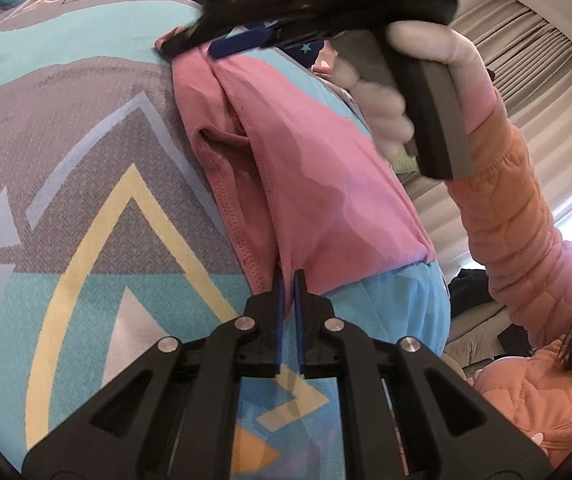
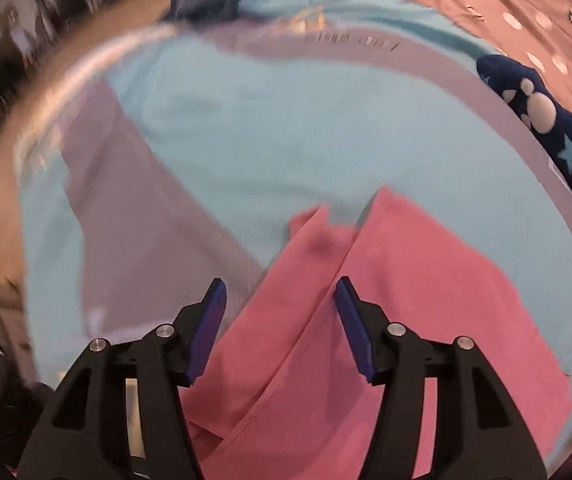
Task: Fold small clothes
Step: 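Pinch the pink shirt's edge with the right tool and release it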
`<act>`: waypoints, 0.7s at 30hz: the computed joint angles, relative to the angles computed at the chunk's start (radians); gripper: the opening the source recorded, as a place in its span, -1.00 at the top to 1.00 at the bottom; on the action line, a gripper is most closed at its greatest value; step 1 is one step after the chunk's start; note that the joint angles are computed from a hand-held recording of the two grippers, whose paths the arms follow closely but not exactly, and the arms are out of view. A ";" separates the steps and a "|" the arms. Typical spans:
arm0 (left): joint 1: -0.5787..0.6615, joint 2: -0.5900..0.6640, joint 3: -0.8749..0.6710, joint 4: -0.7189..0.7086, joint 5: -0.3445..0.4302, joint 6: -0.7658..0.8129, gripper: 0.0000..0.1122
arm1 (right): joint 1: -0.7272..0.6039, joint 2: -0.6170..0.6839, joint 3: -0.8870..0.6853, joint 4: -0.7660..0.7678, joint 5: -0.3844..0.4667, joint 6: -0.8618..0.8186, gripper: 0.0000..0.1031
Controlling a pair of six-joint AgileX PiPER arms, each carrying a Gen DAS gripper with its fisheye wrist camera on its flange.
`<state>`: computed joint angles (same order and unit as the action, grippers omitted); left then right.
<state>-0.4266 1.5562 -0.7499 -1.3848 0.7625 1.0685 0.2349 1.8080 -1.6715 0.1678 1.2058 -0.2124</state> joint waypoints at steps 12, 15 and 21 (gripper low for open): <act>-0.001 -0.002 0.007 0.053 0.019 -0.009 0.90 | -0.020 0.073 -0.005 -0.030 -0.164 0.063 0.51; -0.018 -0.010 0.002 0.074 0.006 -0.046 0.90 | -0.074 0.099 -0.029 0.079 -0.159 0.020 0.53; 0.002 -0.146 0.060 0.172 -0.098 -0.142 0.69 | -0.177 -0.018 0.030 0.277 -0.138 -0.098 0.49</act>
<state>-0.4246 1.4100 -0.6904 -1.2125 0.6643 0.9264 0.0576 1.7902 -1.6419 0.4448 1.0681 -0.3103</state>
